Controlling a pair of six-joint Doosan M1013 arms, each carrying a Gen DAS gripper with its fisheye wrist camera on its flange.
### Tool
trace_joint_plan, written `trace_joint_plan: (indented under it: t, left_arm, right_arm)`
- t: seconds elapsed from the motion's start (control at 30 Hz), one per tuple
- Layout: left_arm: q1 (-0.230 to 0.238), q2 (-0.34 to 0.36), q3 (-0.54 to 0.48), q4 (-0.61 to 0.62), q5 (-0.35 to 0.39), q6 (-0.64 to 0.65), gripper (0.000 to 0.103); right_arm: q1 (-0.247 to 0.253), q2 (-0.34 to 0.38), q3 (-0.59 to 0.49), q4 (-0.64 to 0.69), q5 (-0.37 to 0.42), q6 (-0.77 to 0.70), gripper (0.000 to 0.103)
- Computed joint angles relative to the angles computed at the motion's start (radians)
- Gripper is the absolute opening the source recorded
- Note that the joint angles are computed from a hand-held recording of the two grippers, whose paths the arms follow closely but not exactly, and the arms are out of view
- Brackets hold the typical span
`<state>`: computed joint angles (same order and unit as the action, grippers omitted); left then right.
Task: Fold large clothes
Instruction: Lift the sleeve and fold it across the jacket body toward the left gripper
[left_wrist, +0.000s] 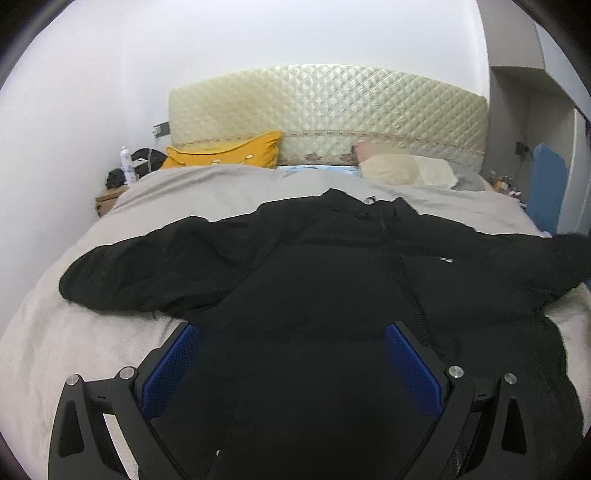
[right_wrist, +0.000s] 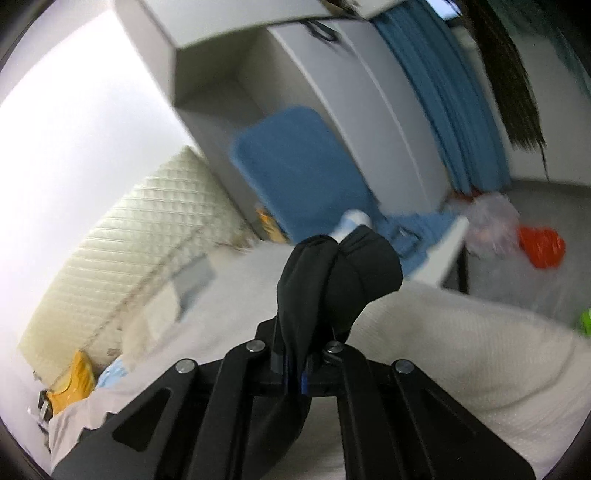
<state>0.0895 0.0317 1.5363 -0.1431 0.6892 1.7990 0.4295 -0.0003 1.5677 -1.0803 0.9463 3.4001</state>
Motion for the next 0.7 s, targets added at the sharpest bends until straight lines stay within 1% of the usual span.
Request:
trace_joint_plan:
  t: [0.07, 0.13, 0.23, 0.27, 0.3, 0.37, 0.4, 0.47, 0.5, 0.57, 0.6, 0.7]
  left_arm:
    - [0.015, -0.002, -0.006, -0.038, 0.021, 0.025, 0.102]
    - [0.022, -0.007, -0.004, -0.040, 0.018, 0.031, 0.102]
    - [0.038, -0.014, -0.005, -0.072, 0.022, 0.073, 0.102]
    - [0.048, -0.017, -0.005, -0.095, 0.031, 0.096, 0.102]
    - [0.054, -0.022, -0.003, -0.104, 0.031, 0.105, 0.102]
    - [0.063, -0.037, 0.011, -0.093, -0.002, 0.099, 0.102]
    - [0.072, -0.039, 0.010, -0.098, -0.002, 0.097, 0.102]
    - [0.097, -0.038, -0.001, -0.149, 0.022, 0.126, 0.102]
    - [0.110, -0.042, 0.001, -0.171, 0.014, 0.141, 0.102]
    - [0.130, -0.050, 0.011, -0.186, -0.013, 0.163, 0.102]
    - [0.140, -0.053, 0.014, -0.197, -0.021, 0.182, 0.102]
    - [0.158, -0.055, 0.018, -0.248, -0.013, 0.284, 0.102]
  right_arm:
    - [0.030, 0.014, -0.066, -0.019, 0.011, -0.060, 0.003]
    - [0.064, 0.036, -0.135, -0.038, 0.032, -0.144, 0.004]
    - [0.116, 0.078, -0.241, -0.045, 0.074, -0.272, 0.003]
    - [0.129, 0.089, -0.263, -0.048, 0.080, -0.294, 0.004]
    - [0.149, 0.106, -0.300, -0.056, 0.093, -0.324, 0.004]
    - [0.191, 0.141, -0.364, -0.082, 0.129, -0.358, 0.004]
    - [0.209, 0.159, -0.396, -0.094, 0.146, -0.376, 0.004]
    - [0.248, 0.207, -0.481, -0.128, 0.168, -0.438, 0.004]
    - [0.263, 0.227, -0.514, -0.137, 0.174, -0.473, 0.004]
    - [0.292, 0.275, -0.592, -0.146, 0.180, -0.560, 0.004]
    - [0.308, 0.299, -0.629, -0.143, 0.169, -0.589, 0.004]
    - [0.343, 0.366, -0.729, -0.114, 0.122, -0.630, 0.004]
